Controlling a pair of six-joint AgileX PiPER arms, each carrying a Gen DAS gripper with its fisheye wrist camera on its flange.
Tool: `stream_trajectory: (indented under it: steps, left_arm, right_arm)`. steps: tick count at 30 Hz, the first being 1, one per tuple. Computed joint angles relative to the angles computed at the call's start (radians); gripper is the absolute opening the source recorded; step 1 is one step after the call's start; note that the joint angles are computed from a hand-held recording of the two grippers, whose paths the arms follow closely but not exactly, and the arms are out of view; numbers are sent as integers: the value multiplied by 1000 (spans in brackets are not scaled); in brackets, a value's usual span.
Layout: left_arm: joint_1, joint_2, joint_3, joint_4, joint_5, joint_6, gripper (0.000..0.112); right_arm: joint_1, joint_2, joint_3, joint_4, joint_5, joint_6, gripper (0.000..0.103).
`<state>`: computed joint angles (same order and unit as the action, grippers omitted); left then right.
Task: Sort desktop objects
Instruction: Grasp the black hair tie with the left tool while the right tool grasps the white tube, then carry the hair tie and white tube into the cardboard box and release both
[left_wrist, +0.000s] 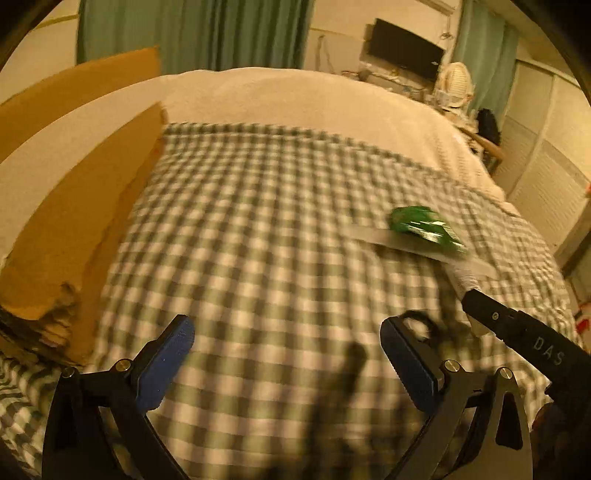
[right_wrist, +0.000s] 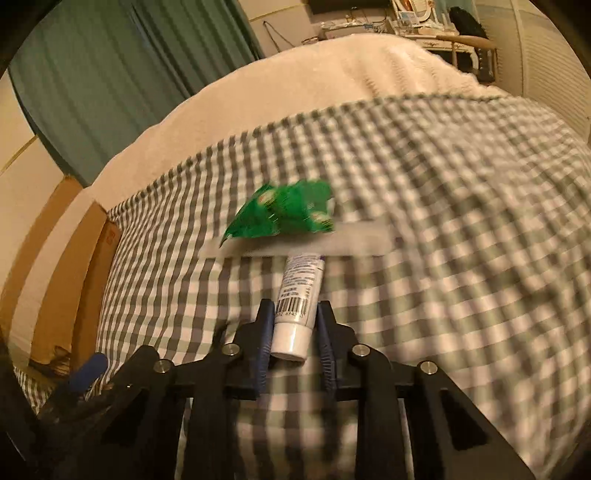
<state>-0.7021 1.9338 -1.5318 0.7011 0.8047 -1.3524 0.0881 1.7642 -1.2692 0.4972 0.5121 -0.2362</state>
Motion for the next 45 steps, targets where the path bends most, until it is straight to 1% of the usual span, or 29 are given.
stream_trajectory:
  steps: [3,6,7,9,11,12,14,15,16,17,18,19,22,23,24,25,29,33,35,36,41,45]
  left_arm:
    - [-11,39,-61,-34,-39,52,103]
    - [-20,105,-151,-87,-52,141,103]
    - [-24,123,-175,-95,-53,160,103]
    - [-32,162,-228,-107,-28,204,103]
    - [-33,197,-280,-141,-8,269,103]
    - [-30,210,-299,-161,-13,303,103]
    - [-28,217,-296,-185,-47,343,101]
    - [-25,221,-297,-205,-69,374,93]
    - [-25,230,-308,-222,-77,404,76]
    - [-23,239,-320,-241,-79,431,68]
    - [-18,239,-317,-265,-96,457,51]
    - [-8,235,-308,-306,-125,496,37]
    - [9,222,-281,-378,-173,533,19]
    - [11,220,-277,-388,-179,535,16]
    - [11,218,-274,-393,-179,536,9]
    - [8,215,-268,-389,-178,534,7]
    - [-6,187,-230,-359,-169,498,5]
    - [-9,136,-158,-379,-174,461,5]
    - [-14,107,-116,-388,-181,429,5]
    - [-20,99,-110,-386,-172,423,5]
    - [-49,30,-74,-380,-135,390,5]
    - [-83,-42,-41,-334,-101,331,5]
  right_arm:
    - [-35,-23,-23,4,64,-21,22]
    - [-28,-34,-46,-122,85,57,22]
    - [-34,-32,-57,-142,99,69,22]
    - [-53,-14,-77,-134,132,47,22]
    - [-77,4,-79,-123,133,14,21]
    - [-93,11,-78,-116,138,4,21]
    - [-117,21,-72,-99,142,-13,21]
    - [-127,36,-80,-93,140,-10,21]
    - [-131,40,-80,-90,142,-10,21]
    - [-134,46,-80,-83,140,-18,21]
    - [-133,48,-80,-83,137,-18,21]
    - [-127,47,-79,-95,133,-12,21]
    - [-120,49,-77,-111,123,-12,21]
    - [-120,53,-80,-110,124,-12,21]
    - [-122,55,-80,-103,124,-17,21]
    - [-126,55,-79,-96,126,-23,21]
    - [-110,60,-86,-136,119,10,21]
    - [-85,23,-74,-293,124,132,21]
    - [-81,-32,-41,-377,137,175,21]
    - [-84,-58,-25,-401,149,189,21]
    - [-110,-223,50,-447,225,207,21]
    - [-115,-363,66,-473,299,205,21]
